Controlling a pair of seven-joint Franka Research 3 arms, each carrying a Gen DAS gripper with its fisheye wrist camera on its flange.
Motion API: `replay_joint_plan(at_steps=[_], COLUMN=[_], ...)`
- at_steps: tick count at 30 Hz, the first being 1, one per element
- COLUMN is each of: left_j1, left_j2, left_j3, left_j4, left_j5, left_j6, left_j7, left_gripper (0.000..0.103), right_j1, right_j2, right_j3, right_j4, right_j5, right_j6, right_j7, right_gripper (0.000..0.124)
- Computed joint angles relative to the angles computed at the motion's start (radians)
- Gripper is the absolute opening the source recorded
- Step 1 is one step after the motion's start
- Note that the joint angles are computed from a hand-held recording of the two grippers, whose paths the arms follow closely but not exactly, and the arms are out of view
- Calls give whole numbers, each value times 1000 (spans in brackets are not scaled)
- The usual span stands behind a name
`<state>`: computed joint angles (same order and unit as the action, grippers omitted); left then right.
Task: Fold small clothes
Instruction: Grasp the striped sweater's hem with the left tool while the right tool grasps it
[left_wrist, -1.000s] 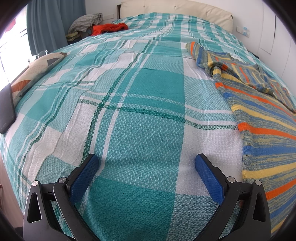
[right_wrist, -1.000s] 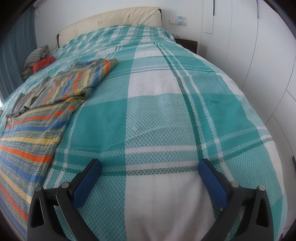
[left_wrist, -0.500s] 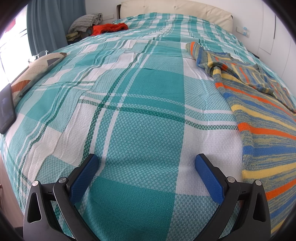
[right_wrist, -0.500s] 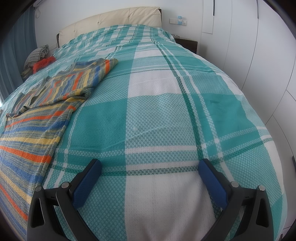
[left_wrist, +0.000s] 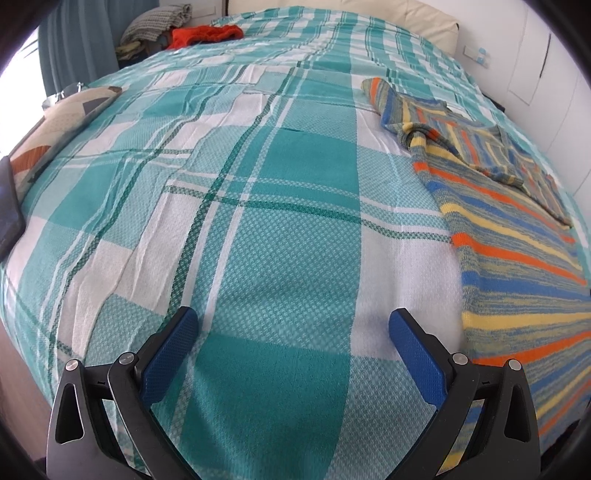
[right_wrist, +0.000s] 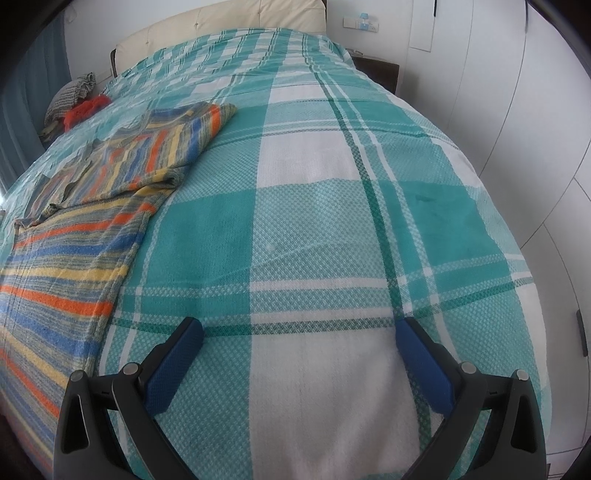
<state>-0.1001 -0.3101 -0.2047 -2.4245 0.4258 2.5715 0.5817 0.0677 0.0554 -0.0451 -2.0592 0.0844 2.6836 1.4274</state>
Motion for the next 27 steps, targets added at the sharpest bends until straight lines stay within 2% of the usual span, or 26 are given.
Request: replay_joint_plan(at_steps=[4, 9, 12, 14, 17, 20, 22, 26, 27], left_j1=[-52, -118, -154, -187, -251, -260, -244, -235, -235], left_j2=[-81, -142, -152, -160, -156, -120, -96, -90, -90], left_j3=[34, 49, 50, 62, 83, 58, 27, 10, 9], left_j4=[-59, -111, -115, -124, -131, -98, -68, -59, -60], left_j5=[-120, -260, -322, -374, -469, -480, -446, -442, -444], left_j6=[27, 61, 29, 18, 10, -21, -51, -56, -58], left_j7=[55, 86, 109, 142, 217, 263, 266, 251, 247], left_gripper=[103, 102, 102, 102, 101, 100, 90, 82, 77], right_j1=[-11, 2, 9, 9, 8, 10, 17, 25, 29], right_j2=[-93, -272, -344, -366, -368, -363, -367, -370, -358], right_j3=[-5, -28, -34, -32, -30, -17, -8, 31, 31], right_j4=[-58, -180, -218, -213, -174, -157, -170, -213, -211], right_j5=[31, 307, 384, 385, 354, 318, 319, 273, 275], right_j6=[-33, -65, -129, -214, -417, -579, -621, -569, -583], right_j7=[27, -20, -25, -18, -20, -40, -64, -69, -61], right_gripper=[103, 103, 103, 103, 103, 102, 100, 99, 98])
